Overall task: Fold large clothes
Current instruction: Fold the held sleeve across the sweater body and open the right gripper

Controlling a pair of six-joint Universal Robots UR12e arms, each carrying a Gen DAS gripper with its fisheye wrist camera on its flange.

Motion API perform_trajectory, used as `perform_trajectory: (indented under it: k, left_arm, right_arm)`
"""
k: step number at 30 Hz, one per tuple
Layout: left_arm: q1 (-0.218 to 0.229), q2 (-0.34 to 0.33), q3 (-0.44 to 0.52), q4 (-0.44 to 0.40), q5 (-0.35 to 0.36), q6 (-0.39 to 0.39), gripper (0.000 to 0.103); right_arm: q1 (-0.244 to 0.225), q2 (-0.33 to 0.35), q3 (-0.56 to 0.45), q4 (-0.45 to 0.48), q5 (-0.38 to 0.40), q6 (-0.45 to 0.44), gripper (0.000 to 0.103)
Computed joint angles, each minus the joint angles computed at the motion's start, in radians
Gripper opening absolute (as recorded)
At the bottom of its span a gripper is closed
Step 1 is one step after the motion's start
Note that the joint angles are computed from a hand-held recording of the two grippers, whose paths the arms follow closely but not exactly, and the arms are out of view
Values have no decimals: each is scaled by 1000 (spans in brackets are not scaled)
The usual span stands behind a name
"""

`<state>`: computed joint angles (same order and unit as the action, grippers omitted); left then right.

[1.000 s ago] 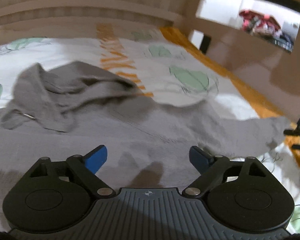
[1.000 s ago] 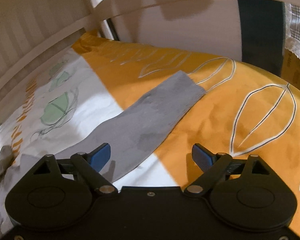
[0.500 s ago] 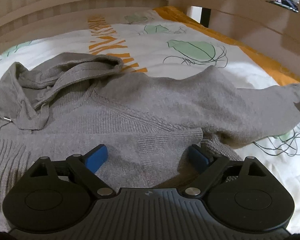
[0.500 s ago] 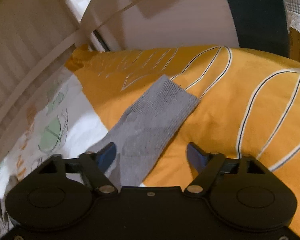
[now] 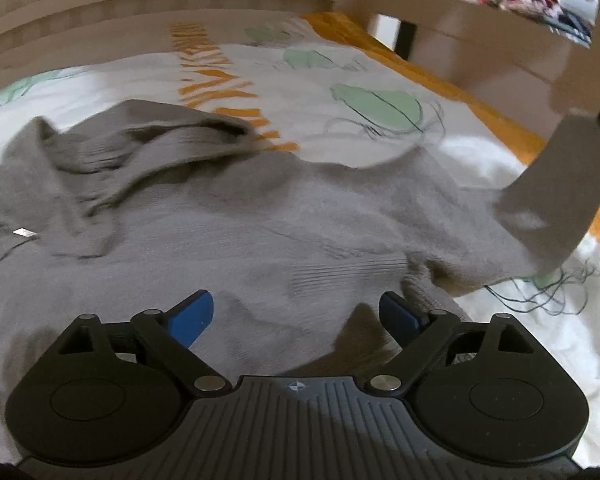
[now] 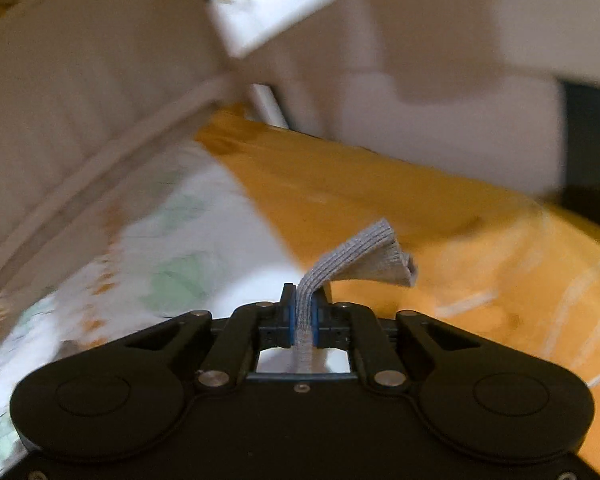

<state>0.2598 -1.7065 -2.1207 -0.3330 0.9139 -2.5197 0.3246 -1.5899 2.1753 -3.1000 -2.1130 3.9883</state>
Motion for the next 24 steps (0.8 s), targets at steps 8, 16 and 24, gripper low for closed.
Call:
perform_trajectory:
  k: [8, 16, 24]
  left_arm:
    - [148, 26, 13, -70, -75, -58, 90]
    - [260, 17, 46, -56, -81, -110, 90]
    - [320, 16, 72, -116, -130, -89, 90]
  right_arm:
    - [116, 122, -210, -78, 110, -176, 13]
    - [209, 317, -420, -97, 283, -252, 13]
    - [257, 466, -533, -27, 392, -262, 13]
